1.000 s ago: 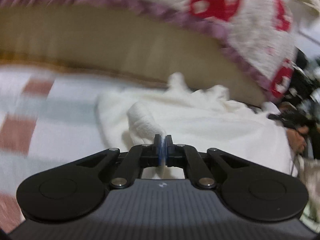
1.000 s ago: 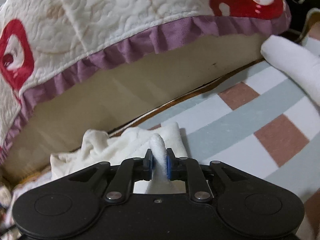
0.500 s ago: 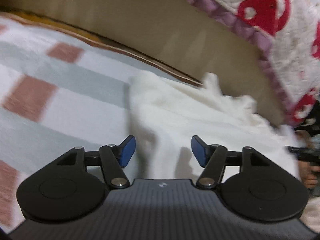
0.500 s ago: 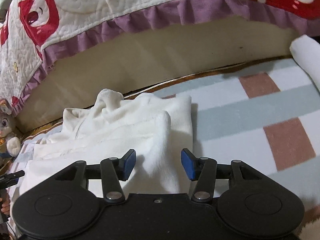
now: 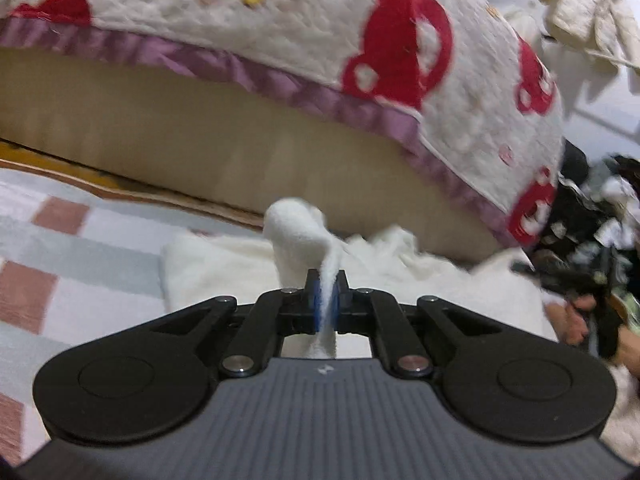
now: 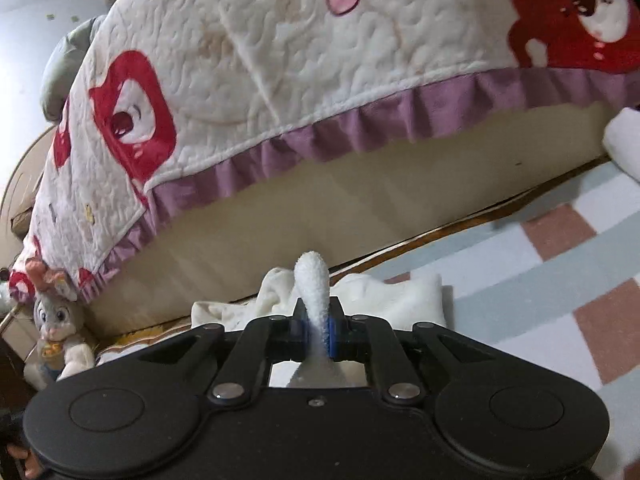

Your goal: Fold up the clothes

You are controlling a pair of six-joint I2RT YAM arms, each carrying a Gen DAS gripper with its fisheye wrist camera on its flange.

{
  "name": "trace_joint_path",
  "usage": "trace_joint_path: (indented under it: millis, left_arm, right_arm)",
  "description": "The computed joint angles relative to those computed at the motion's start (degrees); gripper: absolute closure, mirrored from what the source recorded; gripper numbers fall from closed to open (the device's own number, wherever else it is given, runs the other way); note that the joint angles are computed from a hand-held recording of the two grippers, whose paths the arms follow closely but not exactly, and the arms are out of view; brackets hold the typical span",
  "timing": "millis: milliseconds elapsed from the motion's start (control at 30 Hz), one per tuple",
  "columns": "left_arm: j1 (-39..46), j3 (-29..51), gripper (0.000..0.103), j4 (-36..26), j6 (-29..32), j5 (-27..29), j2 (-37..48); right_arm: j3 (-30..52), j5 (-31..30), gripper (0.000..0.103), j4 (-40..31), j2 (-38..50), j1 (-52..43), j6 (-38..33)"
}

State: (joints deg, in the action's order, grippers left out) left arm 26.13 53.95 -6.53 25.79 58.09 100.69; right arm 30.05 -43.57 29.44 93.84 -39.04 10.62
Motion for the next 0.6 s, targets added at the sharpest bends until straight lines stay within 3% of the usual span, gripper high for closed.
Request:
trace_joint_path:
  millis: [200,267,300,333,367,400,433,467,500,533,600]
  left_arm:
    - [-2.19,-0.02,0.096,1.72,-3.50,-6.33,1.87]
    - [-2.60,1.17,0.096,0.24,-3.62,-7.75,3.25]
    - [-2.79,1.89,0.094,-0.73,-3.65,-8.30,4.04]
    - [-2.99,2.63,0.092,-1.69,-3.69,-8.84,4.83]
    - [-3.18,3.38,0.080,-2.65,-3.75,-9.38,5.63]
    - [-3.37,4.15,0.063,-3.60,-3.82,-9.92,6.44]
    - [-3.64,5.06,0.057,-5.09,-3.29,-10.79,7.31]
    - [-3.97,6.11,0.058,-6.97,-2.28,-11.98,8.25]
    - [-4.30,5.98,0.074,-7.01,-1.27,-13.65,8.40]
    - [-4.63,4.78,0.092,-5.38,-0.24,-15.78,7.84]
    - [-4.83,1.42,0.097,-1.01,1.29,-17.33,4.52]
  right_arm:
    - [5.02,4.92,0.086,-11.62,2.39,1.29,-4.20]
    - [6.03,3.87,0.067,-12.83,3.61,1.08,-2.53]
    - [6.55,3.33,0.046,-13.44,4.22,0.97,-1.70]
    - [7.24,2.72,0.039,-14.46,5.14,0.91,-1.19]
    - [8.24,2.00,0.040,-16.11,6.51,0.91,-1.16]
    - [8.85,2.09,0.040,-17.20,7.41,1.11,-1.24]
    - [8.67,3.42,0.045,-17.33,7.36,1.68,-2.13]
    - [8.26,4.89,0.055,-17.32,6.92,2.43,-3.98]
    - [7.79,5.81,0.092,-17.38,6.25,2.98,-5.82]
    - [6.41,5.96,0.094,-16.72,4.39,3.10,-6.81]
    - [1.45,6.38,0.094,-13.33,-2.01,2.95,-6.44]
